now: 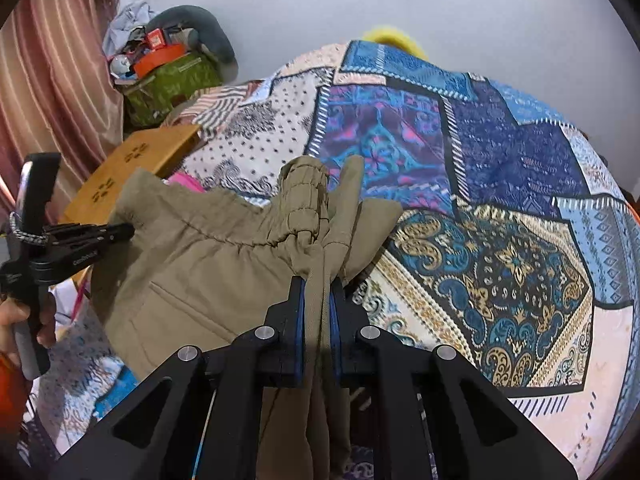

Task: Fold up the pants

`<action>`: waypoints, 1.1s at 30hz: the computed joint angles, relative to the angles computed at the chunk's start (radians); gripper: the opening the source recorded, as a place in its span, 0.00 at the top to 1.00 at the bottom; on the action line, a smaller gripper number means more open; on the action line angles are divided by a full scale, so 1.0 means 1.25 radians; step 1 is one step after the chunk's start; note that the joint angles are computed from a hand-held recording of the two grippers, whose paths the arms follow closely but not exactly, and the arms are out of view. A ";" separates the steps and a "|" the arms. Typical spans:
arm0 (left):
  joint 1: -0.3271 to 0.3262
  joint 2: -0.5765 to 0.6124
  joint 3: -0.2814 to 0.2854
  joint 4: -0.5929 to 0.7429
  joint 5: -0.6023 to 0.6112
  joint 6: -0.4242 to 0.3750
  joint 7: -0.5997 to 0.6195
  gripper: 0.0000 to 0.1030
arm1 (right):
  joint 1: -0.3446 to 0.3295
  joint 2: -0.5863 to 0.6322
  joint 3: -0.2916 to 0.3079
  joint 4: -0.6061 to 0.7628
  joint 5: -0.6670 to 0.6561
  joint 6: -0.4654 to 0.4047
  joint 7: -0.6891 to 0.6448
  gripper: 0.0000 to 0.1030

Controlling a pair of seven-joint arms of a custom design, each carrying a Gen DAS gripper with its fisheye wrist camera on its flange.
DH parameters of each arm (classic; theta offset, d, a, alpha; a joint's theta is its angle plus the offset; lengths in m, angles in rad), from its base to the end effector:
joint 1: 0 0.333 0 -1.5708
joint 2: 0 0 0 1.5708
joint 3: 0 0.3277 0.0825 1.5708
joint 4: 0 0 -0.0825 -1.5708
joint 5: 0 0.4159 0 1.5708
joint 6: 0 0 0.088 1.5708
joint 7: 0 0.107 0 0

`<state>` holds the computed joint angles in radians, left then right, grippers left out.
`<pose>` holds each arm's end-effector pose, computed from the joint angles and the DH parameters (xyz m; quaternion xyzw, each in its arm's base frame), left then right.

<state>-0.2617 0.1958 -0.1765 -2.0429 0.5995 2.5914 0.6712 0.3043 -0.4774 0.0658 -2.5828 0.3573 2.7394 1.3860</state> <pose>0.5762 -0.2780 0.3752 -0.6887 0.6807 -0.1503 0.1995 0.4293 0.1532 0.4848 -0.7537 0.5712 -0.1189 0.3025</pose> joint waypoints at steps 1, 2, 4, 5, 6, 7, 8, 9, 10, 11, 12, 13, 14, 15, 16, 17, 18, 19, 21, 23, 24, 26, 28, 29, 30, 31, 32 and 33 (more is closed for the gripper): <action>0.004 -0.005 -0.001 -0.010 -0.008 0.006 0.005 0.86 | 0.002 -0.001 -0.005 0.002 0.004 -0.010 -0.002 0.87; 0.005 -0.009 -0.001 -0.016 -0.012 0.006 0.007 0.82 | 0.002 -0.005 -0.010 0.003 0.007 -0.023 -0.002 0.86; 0.005 -0.027 -0.002 -0.030 -0.008 -0.007 0.012 0.78 | -0.015 -0.018 0.001 -0.001 -0.007 -0.038 0.014 0.82; 0.004 -0.035 -0.003 -0.036 -0.004 -0.016 0.012 0.76 | -0.020 -0.022 0.004 -0.002 -0.015 -0.044 0.019 0.80; 0.005 -0.044 -0.005 -0.042 -0.004 -0.026 0.016 0.74 | -0.027 -0.027 0.010 -0.003 -0.027 -0.055 0.026 0.78; 0.006 -0.054 -0.008 -0.050 -0.009 -0.038 0.024 0.73 | -0.034 -0.044 0.016 -0.010 -0.040 -0.067 0.034 0.75; 0.008 -0.062 -0.010 -0.056 -0.016 -0.050 0.027 0.73 | -0.039 -0.053 0.020 -0.013 -0.050 -0.075 0.041 0.72; 0.010 -0.074 -0.014 -0.067 -0.031 -0.058 0.027 0.73 | -0.047 -0.064 0.025 -0.015 -0.063 -0.091 0.052 0.66; 0.012 -0.086 -0.018 -0.078 -0.054 -0.064 0.035 0.73 | -0.051 -0.079 0.027 -0.020 -0.072 -0.108 0.060 0.63; 0.013 -0.100 -0.023 -0.090 -0.073 -0.070 0.045 0.73 | -0.051 -0.090 0.026 -0.023 -0.076 -0.117 0.063 0.63; 0.012 -0.115 -0.028 -0.101 -0.083 -0.076 0.050 0.73 | -0.050 -0.103 0.022 -0.028 -0.078 -0.125 0.061 0.63; 0.009 -0.139 -0.034 -0.116 -0.091 -0.082 0.055 0.73 | -0.048 -0.125 0.019 -0.036 -0.079 -0.137 0.062 0.62; 0.007 -0.155 -0.038 -0.125 -0.094 -0.082 0.056 0.73 | -0.049 -0.156 0.019 -0.044 -0.083 -0.156 0.064 0.62; 0.004 -0.177 -0.043 -0.137 -0.098 -0.081 0.058 0.73 | -0.050 -0.178 0.021 -0.048 -0.088 -0.169 0.065 0.62; 0.000 -0.204 -0.049 -0.149 -0.104 -0.081 0.059 0.73 | -0.049 -0.202 0.022 -0.053 -0.089 -0.177 0.066 0.62; -0.003 -0.230 -0.054 -0.159 -0.109 -0.080 0.059 0.73 | -0.048 -0.223 0.023 -0.057 -0.090 -0.181 0.067 0.62; -0.009 -0.264 -0.061 -0.171 -0.114 -0.076 0.059 0.73 | -0.047 -0.242 0.025 -0.059 -0.090 -0.185 0.068 0.62; -0.012 -0.288 -0.066 -0.177 -0.114 -0.074 0.057 0.73 | -0.042 -0.276 0.024 -0.064 -0.088 -0.194 0.068 0.61; -0.019 -0.340 -0.080 -0.187 -0.109 -0.076 0.053 0.73 | -0.038 -0.316 0.024 -0.064 -0.084 -0.203 0.068 0.61; -0.032 -0.403 -0.091 -0.201 -0.116 -0.074 0.056 0.73 | -0.037 -0.372 0.032 -0.067 -0.084 -0.208 0.073 0.61; -0.036 -0.433 -0.100 -0.203 -0.113 -0.078 0.051 0.73 | -0.034 -0.403 0.033 -0.069 -0.082 -0.210 0.075 0.61; -0.040 -0.482 -0.116 -0.208 -0.104 -0.082 0.042 0.73 | -0.030 -0.451 0.038 -0.067 -0.078 -0.218 0.080 0.61; -0.045 -0.541 -0.138 -0.216 -0.087 -0.090 0.028 0.72 | -0.025 -0.507 0.043 -0.065 -0.073 -0.222 0.085 0.61; -0.045 -0.567 -0.153 -0.216 -0.076 -0.096 0.017 0.72 | -0.022 -0.526 0.045 -0.065 -0.070 -0.221 0.087 0.61; -0.048 -0.600 -0.169 -0.219 -0.063 -0.102 0.005 0.71 | -0.016 -0.552 0.045 -0.062 -0.066 -0.224 0.088 0.61; -0.052 -0.618 -0.173 -0.219 -0.061 -0.103 0.005 0.70 | -0.012 -0.573 0.048 -0.059 -0.062 -0.228 0.090 0.61; -0.058 -0.644 -0.182 -0.221 -0.056 -0.107 0.001 0.68 | -0.010 -0.593 0.053 -0.059 -0.059 -0.228 0.093 0.61; -0.060 -0.665 -0.194 -0.222 -0.049 -0.111 -0.005 0.67 | -0.009 -0.620 0.060 -0.059 -0.058 -0.226 0.096 0.61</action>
